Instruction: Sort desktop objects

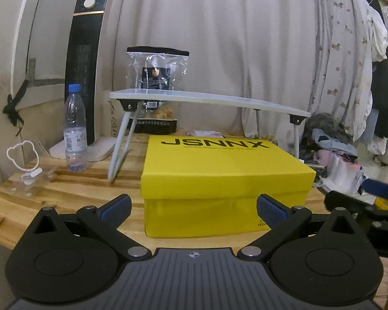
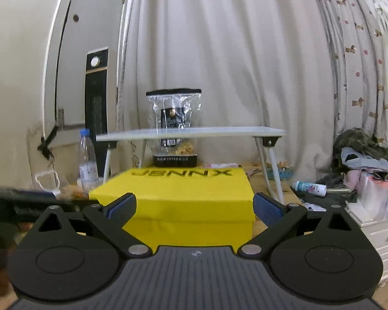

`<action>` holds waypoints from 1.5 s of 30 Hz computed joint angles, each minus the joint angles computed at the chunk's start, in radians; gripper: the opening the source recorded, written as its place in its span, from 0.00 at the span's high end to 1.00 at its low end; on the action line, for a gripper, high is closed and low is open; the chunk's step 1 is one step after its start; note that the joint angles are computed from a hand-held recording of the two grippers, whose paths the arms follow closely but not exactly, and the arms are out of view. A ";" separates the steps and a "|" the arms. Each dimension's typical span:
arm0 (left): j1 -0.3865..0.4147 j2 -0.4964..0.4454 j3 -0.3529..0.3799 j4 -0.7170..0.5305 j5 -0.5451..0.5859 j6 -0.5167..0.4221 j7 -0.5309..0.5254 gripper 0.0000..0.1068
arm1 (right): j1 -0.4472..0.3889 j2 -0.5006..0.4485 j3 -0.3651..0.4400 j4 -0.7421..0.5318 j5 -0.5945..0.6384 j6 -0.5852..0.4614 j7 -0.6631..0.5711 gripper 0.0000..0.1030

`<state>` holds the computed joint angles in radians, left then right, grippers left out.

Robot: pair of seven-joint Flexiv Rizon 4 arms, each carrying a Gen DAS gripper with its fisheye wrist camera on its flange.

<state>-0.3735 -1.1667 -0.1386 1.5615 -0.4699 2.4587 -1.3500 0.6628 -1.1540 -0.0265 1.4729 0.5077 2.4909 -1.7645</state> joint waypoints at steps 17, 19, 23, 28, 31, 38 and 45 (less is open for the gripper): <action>0.022 -0.022 -0.009 -0.013 0.076 -0.061 -0.038 0.04 | 0.013 -0.036 -0.014 -0.039 0.049 -0.082 0.000 0.00; 0.021 -0.022 -0.006 -0.016 0.077 -0.066 -0.040 0.04 | 0.021 -0.037 -0.022 -0.040 0.057 -0.083 -0.001 0.00; 0.019 -0.022 -0.005 -0.017 0.074 -0.079 -0.043 0.04 | 0.022 -0.038 -0.024 -0.040 0.053 -0.092 0.005 0.00; 0.028 -0.021 -0.007 -0.022 0.095 -0.100 -0.060 0.04 | 0.030 -0.039 -0.036 -0.046 0.067 -0.104 0.005 0.00; 0.024 -0.021 -0.002 -0.025 0.093 -0.104 -0.061 0.04 | 0.030 -0.038 -0.039 -0.049 0.068 -0.112 0.006 0.00; 0.019 -0.025 0.002 -0.037 0.094 -0.115 -0.063 0.04 | 0.027 -0.040 -0.037 -0.052 0.074 -0.112 0.021 0.00; 0.018 -0.026 0.002 -0.042 0.096 -0.124 -0.064 0.04 | 0.025 -0.042 -0.041 -0.048 0.067 -0.114 0.035 0.00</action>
